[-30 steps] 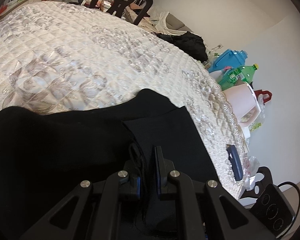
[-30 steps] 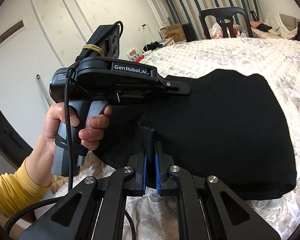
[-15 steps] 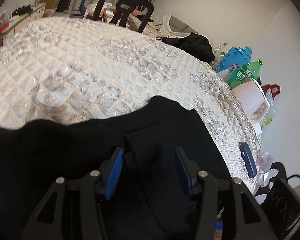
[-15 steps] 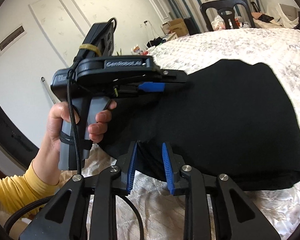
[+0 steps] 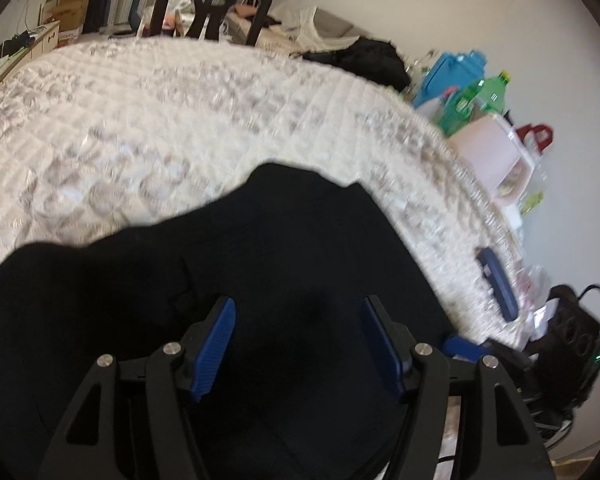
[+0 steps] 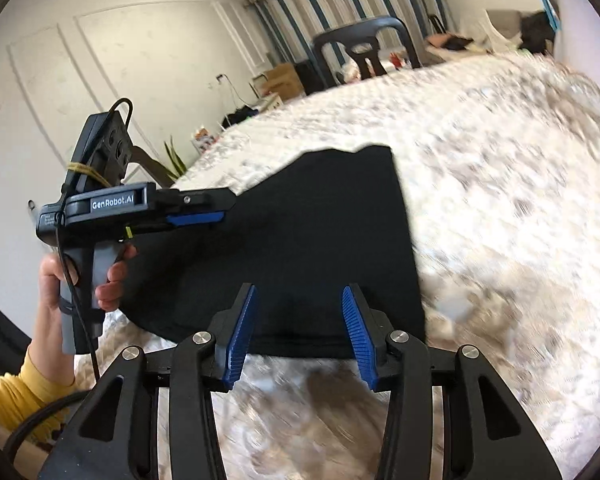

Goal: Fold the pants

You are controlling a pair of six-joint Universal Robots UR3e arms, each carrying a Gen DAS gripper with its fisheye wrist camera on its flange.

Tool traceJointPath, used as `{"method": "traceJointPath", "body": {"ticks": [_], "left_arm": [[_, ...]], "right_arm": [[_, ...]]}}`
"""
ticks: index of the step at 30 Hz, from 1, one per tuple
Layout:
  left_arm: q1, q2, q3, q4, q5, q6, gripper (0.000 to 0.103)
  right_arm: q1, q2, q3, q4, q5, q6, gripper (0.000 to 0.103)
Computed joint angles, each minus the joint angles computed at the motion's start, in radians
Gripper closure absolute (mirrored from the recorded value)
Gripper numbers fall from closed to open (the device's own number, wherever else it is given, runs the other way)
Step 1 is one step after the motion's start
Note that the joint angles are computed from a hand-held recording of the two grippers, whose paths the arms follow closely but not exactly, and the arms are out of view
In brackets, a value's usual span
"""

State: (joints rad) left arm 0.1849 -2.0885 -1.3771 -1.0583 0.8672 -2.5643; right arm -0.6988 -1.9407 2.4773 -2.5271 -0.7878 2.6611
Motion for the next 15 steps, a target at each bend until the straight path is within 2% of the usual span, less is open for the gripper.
{"method": "traceJointPath", "body": {"ticks": [3,7,10,12,15], "left_arm": [[0.006,0.008,-0.007,-0.008,0.002,0.012,0.035],[-0.004,0.011,0.028,-0.022,0.012,-0.024,0.035],[-0.025,-0.006,0.085,-0.075,-0.002,-0.021,0.035],[-0.053,-0.025,0.136,-0.111,0.003,-0.020,0.034],[-0.105,-0.078,0.251,-0.188,0.016,-0.026,0.032]], "right_arm": [[-0.038,-0.100,0.003,0.093,-0.009,-0.073,0.058],[-0.118,-0.182,0.017,0.152,0.004,-0.125,0.057],[-0.135,-0.130,0.021,0.101,0.001,-0.089,0.049],[-0.169,-0.127,0.020,0.144,0.031,-0.108,0.046],[-0.160,-0.039,-0.012,0.129,0.040,-0.070,0.043]]}}
